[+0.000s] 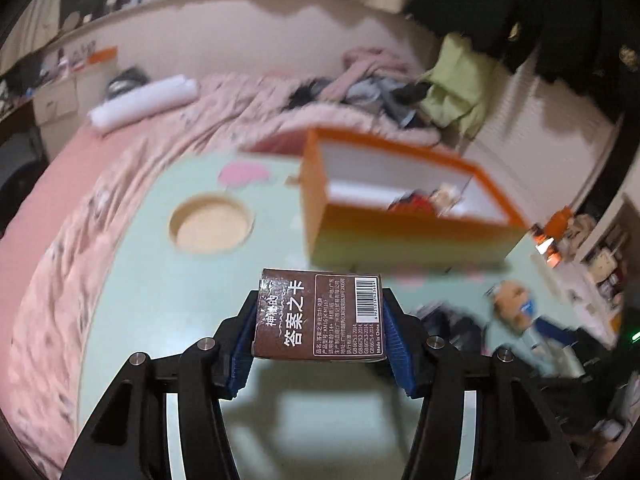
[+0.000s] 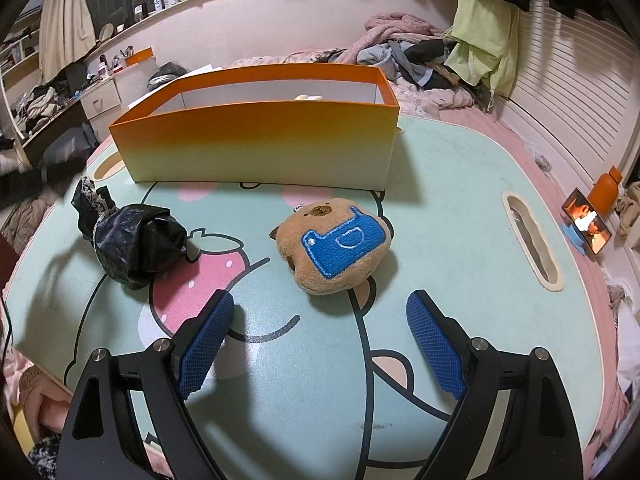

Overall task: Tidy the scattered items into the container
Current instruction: 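Lift the brown card box out and lower it onto the table, then open the left gripper and withdraw from the card box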

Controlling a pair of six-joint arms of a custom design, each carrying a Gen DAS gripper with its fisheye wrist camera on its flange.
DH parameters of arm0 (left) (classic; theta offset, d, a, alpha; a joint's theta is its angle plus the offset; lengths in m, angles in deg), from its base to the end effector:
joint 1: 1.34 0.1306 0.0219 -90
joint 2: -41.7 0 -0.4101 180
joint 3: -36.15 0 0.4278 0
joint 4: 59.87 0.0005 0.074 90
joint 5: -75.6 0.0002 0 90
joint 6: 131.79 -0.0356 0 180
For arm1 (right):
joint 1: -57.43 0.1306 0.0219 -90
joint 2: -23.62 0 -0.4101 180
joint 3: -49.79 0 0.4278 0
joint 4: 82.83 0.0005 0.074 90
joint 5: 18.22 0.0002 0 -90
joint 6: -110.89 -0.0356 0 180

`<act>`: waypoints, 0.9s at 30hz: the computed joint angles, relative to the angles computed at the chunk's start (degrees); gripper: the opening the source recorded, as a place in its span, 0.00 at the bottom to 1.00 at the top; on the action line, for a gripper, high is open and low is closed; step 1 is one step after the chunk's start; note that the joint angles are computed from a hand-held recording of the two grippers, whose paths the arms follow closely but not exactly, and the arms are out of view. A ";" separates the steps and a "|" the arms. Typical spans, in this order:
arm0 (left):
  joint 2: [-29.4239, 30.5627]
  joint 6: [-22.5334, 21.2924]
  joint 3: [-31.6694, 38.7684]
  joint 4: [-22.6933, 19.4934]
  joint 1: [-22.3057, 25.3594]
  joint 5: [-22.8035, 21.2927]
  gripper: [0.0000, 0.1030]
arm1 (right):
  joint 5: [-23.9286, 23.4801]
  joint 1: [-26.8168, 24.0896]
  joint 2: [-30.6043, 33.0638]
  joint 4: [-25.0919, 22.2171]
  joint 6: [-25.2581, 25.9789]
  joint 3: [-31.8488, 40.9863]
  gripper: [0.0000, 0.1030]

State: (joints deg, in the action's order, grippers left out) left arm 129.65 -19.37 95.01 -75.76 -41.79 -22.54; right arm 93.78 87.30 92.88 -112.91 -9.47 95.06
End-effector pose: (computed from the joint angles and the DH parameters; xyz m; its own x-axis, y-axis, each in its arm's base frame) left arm 0.3516 -0.2938 0.2551 -0.7131 0.1118 -0.6921 0.3181 0.9313 -0.1773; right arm 0.2932 0.1524 0.2534 -0.7429 0.1137 -0.6596 0.1209 0.9920 0.0349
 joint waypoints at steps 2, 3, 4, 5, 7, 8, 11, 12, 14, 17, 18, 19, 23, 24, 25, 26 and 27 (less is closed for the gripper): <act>1.74 -0.30 0.62 -0.93 -0.99 -2.30 0.55 | 0.11 0.07 -0.08 0.13 -0.09 -0.20 0.86; 2.25 -0.11 0.80 -1.14 -1.31 -2.11 0.55 | -0.06 -0.23 -0.11 0.29 0.17 -0.26 0.86; 3.16 0.40 1.57 -1.28 -1.88 -1.80 0.59 | -0.06 -0.26 -0.12 0.40 0.23 -0.32 0.86; 3.41 0.79 1.72 -1.33 -2.21 -1.42 0.71 | 0.07 -0.08 -0.20 0.40 0.08 -0.42 0.86; 2.70 1.58 0.85 0.66 -3.08 -2.99 0.83 | 0.06 -0.06 -0.20 0.40 0.07 -0.43 0.86; 1.57 1.61 -0.38 2.52 -3.49 -4.11 0.86 | 0.06 -0.06 -0.20 0.38 0.08 -0.41 0.86; -2.60 0.57 -4.08 8.31 -4.83 -7.31 0.97 | 0.05 -0.01 -0.31 0.32 -0.02 -0.46 0.86; -3.81 0.09 -4.95 9.33 -5.29 -7.54 0.99 | 0.05 -0.01 -0.31 0.32 -0.02 -0.46 0.86; -5.17 -1.04 -5.94 9.18 -6.41 -7.99 1.00 | 0.12 -0.01 -0.32 0.32 0.03 -0.48 0.86; -3.52 -0.33 -4.83 4.51 -7.88 -10.41 1.00 | 0.01 -0.13 -0.40 0.35 0.10 -0.53 0.86; -2.27 0.25 -4.26 3.07 -8.05 -10.06 1.00 | -0.01 -0.15 -0.42 0.34 0.15 -0.55 0.86; -1.25 0.74 -3.83 2.16 -8.02 -9.07 1.00 | -0.01 -0.16 -0.43 0.36 0.19 -0.56 0.86; 1.89 -0.10 -1.64 -1.24 -8.95 -9.52 1.00 | -0.03 -0.17 -0.41 0.34 0.21 -0.57 0.86; 2.44 -0.88 -1.25 -1.86 -9.41 -11.13 1.00 | 0.06 -0.17 -0.49 0.37 0.28 -0.60 0.86; 2.86 -1.61 -1.06 -1.76 -9.90 -12.46 1.00 | 0.05 -0.19 -0.59 0.28 0.25 -0.62 0.86; 2.87 -1.70 -1.24 -1.28 -10.15 -12.21 1.00 | 0.06 -0.17 -0.66 0.26 0.27 -0.66 0.86; 2.86 -1.72 -1.33 -0.88 -10.26 -12.26 1.00 | 0.12 -0.11 -0.62 0.20 0.22 -0.64 0.86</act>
State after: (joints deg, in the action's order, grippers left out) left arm 132.51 -21.09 93.69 -76.64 -52.05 -34.80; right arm 93.89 87.20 92.27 -112.71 -9.25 94.43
